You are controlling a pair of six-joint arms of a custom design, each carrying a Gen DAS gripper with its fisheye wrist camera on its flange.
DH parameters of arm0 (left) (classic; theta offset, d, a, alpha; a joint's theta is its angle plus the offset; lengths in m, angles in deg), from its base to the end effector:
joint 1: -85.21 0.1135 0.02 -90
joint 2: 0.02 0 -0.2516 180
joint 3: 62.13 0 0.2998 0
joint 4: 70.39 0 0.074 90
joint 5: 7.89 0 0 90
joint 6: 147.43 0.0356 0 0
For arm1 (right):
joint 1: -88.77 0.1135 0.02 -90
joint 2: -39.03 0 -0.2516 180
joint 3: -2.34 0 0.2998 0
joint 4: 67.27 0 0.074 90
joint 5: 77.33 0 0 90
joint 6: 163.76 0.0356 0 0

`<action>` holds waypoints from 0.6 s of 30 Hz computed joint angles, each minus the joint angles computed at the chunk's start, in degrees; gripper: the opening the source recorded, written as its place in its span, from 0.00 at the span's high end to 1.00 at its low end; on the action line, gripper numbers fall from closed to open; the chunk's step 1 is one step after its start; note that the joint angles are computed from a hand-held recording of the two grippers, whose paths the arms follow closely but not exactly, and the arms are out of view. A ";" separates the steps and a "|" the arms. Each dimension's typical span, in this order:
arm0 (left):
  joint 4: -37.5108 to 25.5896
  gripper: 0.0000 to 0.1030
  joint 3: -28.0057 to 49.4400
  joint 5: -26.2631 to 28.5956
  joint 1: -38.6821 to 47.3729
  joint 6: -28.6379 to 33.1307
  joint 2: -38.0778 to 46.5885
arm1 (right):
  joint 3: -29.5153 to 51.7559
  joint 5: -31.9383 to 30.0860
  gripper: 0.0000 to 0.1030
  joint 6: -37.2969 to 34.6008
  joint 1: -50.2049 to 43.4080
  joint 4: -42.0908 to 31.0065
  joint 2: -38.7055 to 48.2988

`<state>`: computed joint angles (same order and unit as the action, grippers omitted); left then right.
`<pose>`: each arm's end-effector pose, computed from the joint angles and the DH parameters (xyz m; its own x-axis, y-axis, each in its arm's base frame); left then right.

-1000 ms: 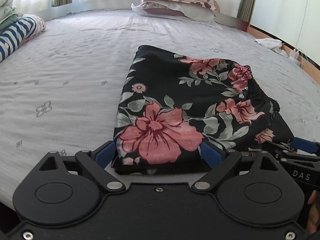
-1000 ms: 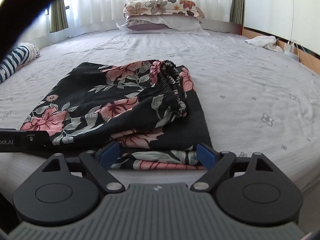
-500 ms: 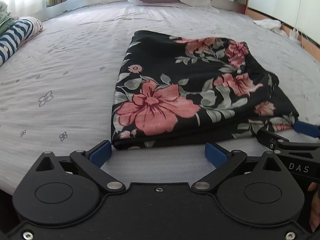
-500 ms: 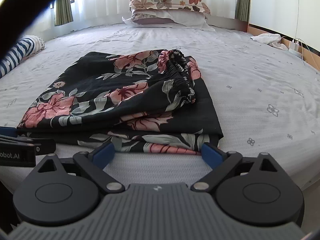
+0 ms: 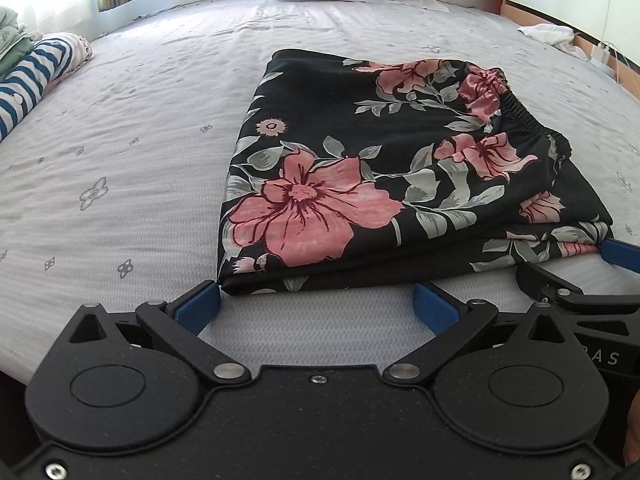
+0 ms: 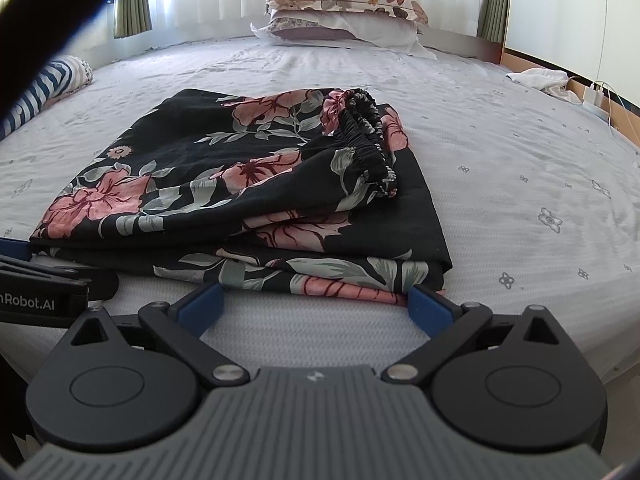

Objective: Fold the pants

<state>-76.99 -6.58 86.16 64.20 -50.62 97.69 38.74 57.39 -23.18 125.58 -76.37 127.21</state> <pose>0.3241 -0.1272 0.0793 -0.6494 0.3761 -0.6609 0.4815 0.8761 0.0254 0.2118 0.1272 0.0427 -0.5612 0.2656 -0.7839 0.4441 0.8959 -0.0144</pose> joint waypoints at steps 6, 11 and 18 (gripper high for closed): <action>-2.26 0.00 1.78 -1.14 -0.48 -1.66 0.79 | -0.29 -1.01 0.00 -0.71 -0.63 0.26 -0.46; -2.92 0.00 2.33 -1.77 -0.79 -2.10 1.11 | -0.49 -1.44 0.00 -1.11 -0.86 0.56 -0.66; -3.00 0.00 2.51 -1.68 -0.74 -2.24 1.32 | -0.37 -1.67 0.00 -1.33 -0.98 0.26 -0.65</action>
